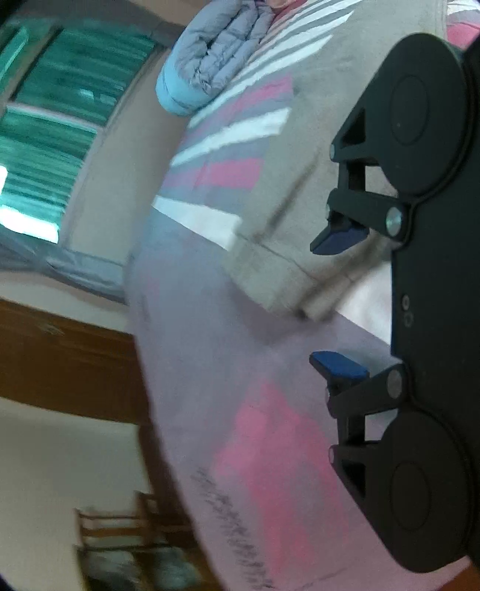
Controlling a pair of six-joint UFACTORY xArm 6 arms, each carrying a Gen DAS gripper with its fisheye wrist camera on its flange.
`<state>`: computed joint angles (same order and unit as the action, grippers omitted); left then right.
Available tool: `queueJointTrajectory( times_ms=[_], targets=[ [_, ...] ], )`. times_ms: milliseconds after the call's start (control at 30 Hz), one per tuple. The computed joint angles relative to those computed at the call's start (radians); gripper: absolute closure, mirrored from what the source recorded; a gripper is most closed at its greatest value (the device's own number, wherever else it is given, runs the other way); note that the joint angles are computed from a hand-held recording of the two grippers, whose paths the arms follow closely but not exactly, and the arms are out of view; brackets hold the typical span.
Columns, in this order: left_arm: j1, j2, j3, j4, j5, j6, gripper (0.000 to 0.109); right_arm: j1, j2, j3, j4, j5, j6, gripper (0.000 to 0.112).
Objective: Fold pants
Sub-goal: 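Open both grippers and lay the folded sweatpants flat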
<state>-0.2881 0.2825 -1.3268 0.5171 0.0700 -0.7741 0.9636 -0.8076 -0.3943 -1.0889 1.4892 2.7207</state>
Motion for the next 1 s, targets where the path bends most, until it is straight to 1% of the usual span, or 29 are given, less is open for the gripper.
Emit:
queueJointTrajectory(
  times_ms=[33,67,100,133,167,200,233,267,333,367,400,467,500,533,567,600,633,667,700,733,767,800,833,867,900,933,967,1000],
  targets=[
    [-0.004,0.01,-0.033,0.105,0.004,-0.091,0.05,-0.038,0.024,-0.022,-0.044,-0.064,-0.062,0.093],
    [-0.011,0.023,-0.067,0.183,0.008,-0.156,0.04,-0.099,0.051,-0.046,-0.087,-0.168,-0.129,0.093],
    [-0.026,0.049,-0.115,0.219,0.016,-0.181,0.036,-0.159,0.102,-0.088,-0.144,-0.273,-0.173,0.093],
    [-0.043,0.075,-0.16,0.214,0.039,-0.169,0.035,-0.216,0.167,-0.141,-0.202,-0.377,-0.204,0.093],
    [-0.06,0.103,-0.197,0.166,0.055,-0.117,0.035,-0.273,0.239,-0.205,-0.251,-0.482,-0.231,0.093],
    [-0.082,0.143,-0.247,0.077,0.068,-0.026,0.037,-0.326,0.324,-0.282,-0.298,-0.586,-0.25,0.093],
    [-0.103,0.185,-0.3,-0.028,0.086,0.075,0.042,-0.368,0.416,-0.365,-0.353,-0.68,-0.246,0.093],
    [-0.123,0.225,-0.354,-0.132,0.11,0.179,0.047,-0.402,0.5,-0.445,-0.393,-0.761,-0.242,0.093],
    [-0.161,0.319,-0.492,-0.319,0.176,0.376,0.05,-0.453,0.702,-0.652,-0.42,-0.913,-0.287,0.093],
    [-0.172,0.358,-0.55,-0.36,0.206,0.426,0.05,-0.466,0.792,-0.75,-0.404,-0.968,-0.336,0.093],
    [-0.181,0.408,-0.625,-0.406,0.251,0.475,0.05,-0.478,0.885,-0.855,-0.351,-1.032,-0.428,0.093],
    [-0.191,0.515,-0.791,-0.475,0.359,0.548,0.055,-0.487,1.075,-1.064,-0.189,-1.13,-0.637,0.093],
    [-0.191,0.559,-0.856,-0.49,0.399,0.565,0.056,-0.486,1.17,-1.167,-0.102,-1.166,-0.742,0.093],
    [-0.19,0.609,-0.93,-0.486,0.446,0.573,0.056,-0.481,1.264,-1.27,-0.012,-1.195,-0.847,0.093],
    [-0.189,0.638,-0.966,-0.48,0.467,0.585,0.056,-0.473,1.344,-1.36,0.074,-1.205,-0.951,0.093],
    [-0.187,0.649,-0.976,-0.476,0.466,0.595,0.055,-0.468,1.426,-1.449,0.166,-1.224,-1.056,0.093],
    [-0.185,0.65,-0.964,-0.475,0.446,0.603,0.053,-0.463,1.49,-1.517,0.263,-1.236,-1.161,0.093],
    [-0.181,0.643,-0.942,-0.476,0.421,0.61,0.054,-0.452,1.551,-1.587,0.359,-1.227,-1.265,0.093],
    [-0.176,0.639,-0.931,-0.488,0.407,0.624,0.055,-0.436,1.622,-1.684,0.446,-1.176,-1.37,0.093],
    [-0.17,0.626,-0.9,-0.512,0.382,0.643,0.058,-0.43,1.684,-1.788,0.525,-1.084,-1.475,0.093],
    [-0.166,0.618,-0.884,-0.539,0.366,0.669,0.062,-0.429,1.746,-1.89,0.587,-1.016,-1.556,0.093],
    [-0.161,0.608,-0.867,-0.555,0.353,0.688,0.066,-0.434,1.787,-1.95,0.626,-0.99,-1.595,0.093],
    [-0.156,0.587,-0.835,-0.55,0.337,0.686,0.074,-0.443,1.802,-1.968,0.64,-0.986,-1.593,0.094],
    [-0.156,0.57,-0.815,-0.541,0.322,0.671,0.074,-0.448,1.804,-1.971,0.616,-0.985,-1.554,0.093],
    [-0.155,0.553,-0.79,-0.513,0.299,0.644,0.071,-0.448,1.802,-1.976,0.567,-0.964,-1.523,0.093],
    [-0.155,0.554,-0.797,-0.467,0.29,0.61,0.066,-0.449,1.791,-1.977,0.512,-0.943,-1.483,0.093],
    [-0.157,0.577,-0.84,-0.424,0.303,0.584,0.063,-0.452,1.788,-1.974,0.472,-0.963,-1.443,0.093],
    [-0.157,0.592,-0.861,-0.382,0.309,0.556,0.062,-0.458,1.798,-1.983,0.473,-0.994,-1.443,0.093]
  ],
)
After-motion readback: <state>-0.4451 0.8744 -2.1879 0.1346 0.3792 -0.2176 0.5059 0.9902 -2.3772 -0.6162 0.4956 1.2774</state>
